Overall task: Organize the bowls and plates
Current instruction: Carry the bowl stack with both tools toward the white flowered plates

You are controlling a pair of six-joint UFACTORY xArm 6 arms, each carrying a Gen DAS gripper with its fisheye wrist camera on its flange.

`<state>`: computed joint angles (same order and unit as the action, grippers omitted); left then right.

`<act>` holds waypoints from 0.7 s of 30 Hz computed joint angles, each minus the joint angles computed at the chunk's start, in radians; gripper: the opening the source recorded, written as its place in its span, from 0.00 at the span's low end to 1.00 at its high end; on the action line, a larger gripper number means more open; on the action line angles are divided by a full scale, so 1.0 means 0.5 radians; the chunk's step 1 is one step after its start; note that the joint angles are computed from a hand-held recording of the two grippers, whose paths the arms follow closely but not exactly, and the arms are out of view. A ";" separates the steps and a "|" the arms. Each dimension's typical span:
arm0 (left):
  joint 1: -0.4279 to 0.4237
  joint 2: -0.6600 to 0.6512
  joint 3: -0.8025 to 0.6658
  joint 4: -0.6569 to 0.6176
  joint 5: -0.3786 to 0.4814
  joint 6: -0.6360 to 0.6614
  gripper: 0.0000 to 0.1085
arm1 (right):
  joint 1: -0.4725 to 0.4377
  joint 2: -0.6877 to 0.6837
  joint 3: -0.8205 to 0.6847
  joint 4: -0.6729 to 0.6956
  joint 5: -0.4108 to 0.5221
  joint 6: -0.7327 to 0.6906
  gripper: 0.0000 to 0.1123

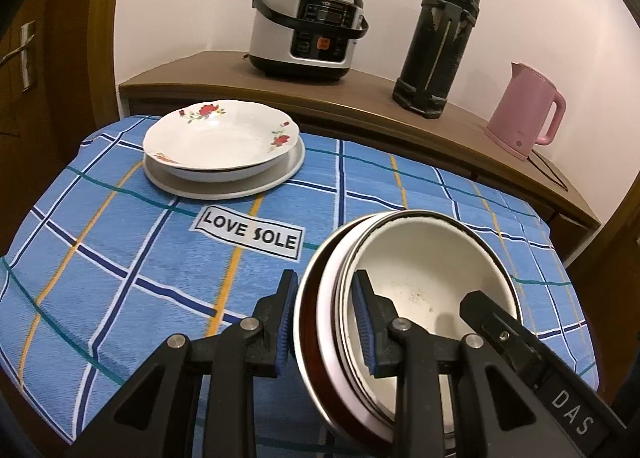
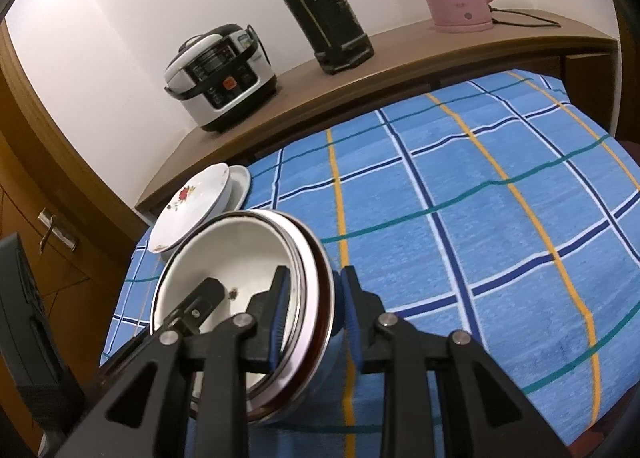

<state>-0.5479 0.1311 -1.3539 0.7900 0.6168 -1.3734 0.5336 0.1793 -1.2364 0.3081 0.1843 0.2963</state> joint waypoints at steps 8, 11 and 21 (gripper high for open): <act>0.028 -0.062 0.065 0.012 0.024 -0.016 0.28 | 0.041 0.044 -0.060 0.010 0.025 -0.010 0.23; 0.043 -0.088 0.091 0.015 0.030 -0.021 0.28 | 0.055 0.060 -0.087 0.013 0.035 -0.015 0.23; 0.102 -0.164 0.173 0.035 0.044 -0.053 0.28 | 0.113 0.153 -0.222 0.032 0.082 -0.048 0.23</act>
